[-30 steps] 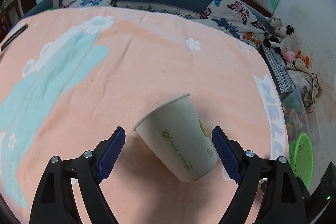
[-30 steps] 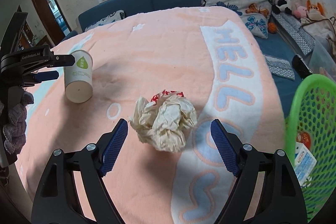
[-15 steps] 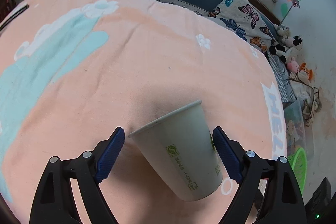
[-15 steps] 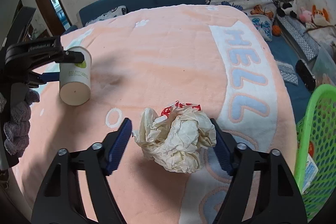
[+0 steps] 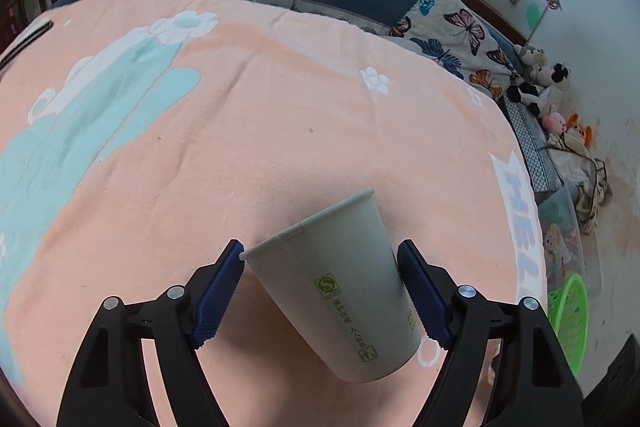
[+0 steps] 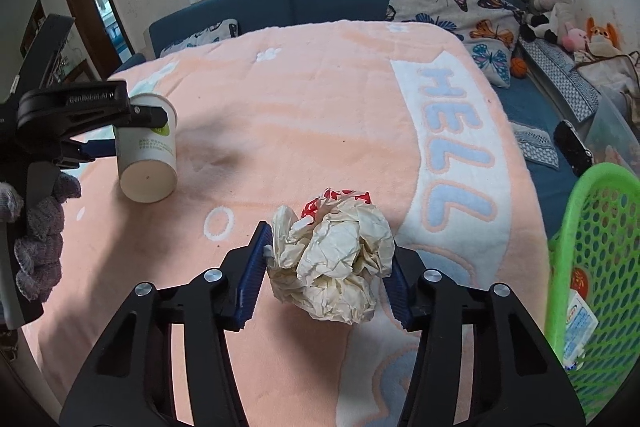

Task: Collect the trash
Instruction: 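Carry the tissue over the green basket and open the right gripper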

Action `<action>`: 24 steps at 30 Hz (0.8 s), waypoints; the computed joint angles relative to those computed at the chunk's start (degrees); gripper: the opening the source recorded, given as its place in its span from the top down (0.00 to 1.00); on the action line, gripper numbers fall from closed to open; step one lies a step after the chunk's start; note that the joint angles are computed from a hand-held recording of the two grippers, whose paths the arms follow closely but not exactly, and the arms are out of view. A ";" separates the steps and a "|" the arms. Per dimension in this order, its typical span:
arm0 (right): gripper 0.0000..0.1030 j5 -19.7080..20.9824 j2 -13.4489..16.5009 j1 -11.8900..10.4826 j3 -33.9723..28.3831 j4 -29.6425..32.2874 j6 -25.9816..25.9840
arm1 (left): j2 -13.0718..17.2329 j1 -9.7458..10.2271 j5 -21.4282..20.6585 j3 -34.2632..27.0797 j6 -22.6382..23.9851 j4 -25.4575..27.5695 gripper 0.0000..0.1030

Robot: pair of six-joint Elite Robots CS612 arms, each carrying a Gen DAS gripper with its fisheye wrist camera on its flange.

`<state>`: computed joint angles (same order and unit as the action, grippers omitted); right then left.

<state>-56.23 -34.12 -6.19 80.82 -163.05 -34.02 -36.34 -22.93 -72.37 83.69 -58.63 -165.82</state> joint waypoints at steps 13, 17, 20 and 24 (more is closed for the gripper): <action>0.49 1.28 -2.94 -2.74 4.58 -5.10 2.64 | -2.62 -2.71 -0.78 3.22 6.44 -7.15 0.28; 0.49 1.09 -3.88 -3.88 6.12 -6.84 3.13 | -2.89 -3.73 -0.65 3.00 7.72 -7.57 0.28; 0.49 1.11 -4.48 -4.77 7.12 -8.01 3.45 | -2.93 -4.44 -0.78 2.54 8.55 -7.59 0.28; 0.49 0.71 -4.98 -5.94 8.11 -9.33 4.10 | -2.79 -5.43 -0.96 1.54 9.84 -7.21 0.28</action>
<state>-55.53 -39.09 -12.13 88.93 -172.38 -29.92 -39.13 -28.36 -73.33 85.24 -48.79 -173.03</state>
